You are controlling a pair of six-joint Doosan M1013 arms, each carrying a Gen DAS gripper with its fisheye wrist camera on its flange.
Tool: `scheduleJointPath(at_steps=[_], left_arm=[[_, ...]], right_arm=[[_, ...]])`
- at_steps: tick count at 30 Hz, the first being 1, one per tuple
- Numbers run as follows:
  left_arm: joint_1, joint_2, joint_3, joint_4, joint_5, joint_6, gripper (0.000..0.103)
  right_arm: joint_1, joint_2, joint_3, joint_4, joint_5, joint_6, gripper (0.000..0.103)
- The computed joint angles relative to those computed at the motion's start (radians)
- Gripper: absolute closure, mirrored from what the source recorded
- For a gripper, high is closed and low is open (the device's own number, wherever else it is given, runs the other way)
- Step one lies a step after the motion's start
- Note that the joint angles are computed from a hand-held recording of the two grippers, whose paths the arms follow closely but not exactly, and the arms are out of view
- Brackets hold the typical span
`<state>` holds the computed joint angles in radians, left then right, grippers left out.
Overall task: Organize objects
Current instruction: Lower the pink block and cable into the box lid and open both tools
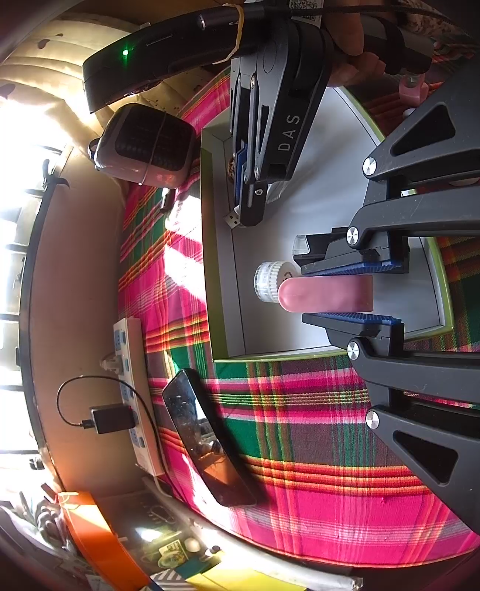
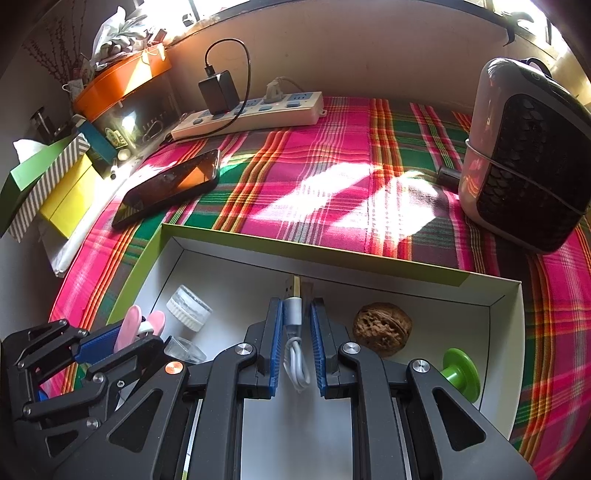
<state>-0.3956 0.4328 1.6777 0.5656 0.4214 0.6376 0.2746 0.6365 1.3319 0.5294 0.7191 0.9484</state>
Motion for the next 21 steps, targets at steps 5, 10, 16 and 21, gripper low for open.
scheduleJointPath(at_steps=[5, 10, 16, 21], left_arm=[[0.000, 0.000, 0.000, 0.001, 0.000, 0.001, 0.087], [0.000, 0.000, -0.001, -0.001, 0.001, 0.001, 0.087], [0.000, 0.000, 0.000, 0.000, 0.001, -0.002, 0.087], [0.001, -0.001, 0.001, 0.001, 0.001, -0.001, 0.087]], right_arm=[[0.000, 0.000, -0.001, 0.000, 0.000, 0.008, 0.087], [-0.001, 0.000, -0.002, 0.000, 0.001, 0.010, 0.087], [0.000, 0.000, 0.000, -0.002, -0.001, 0.010, 0.087], [-0.001, 0.000, 0.000, 0.002, -0.001, 0.008, 0.084]])
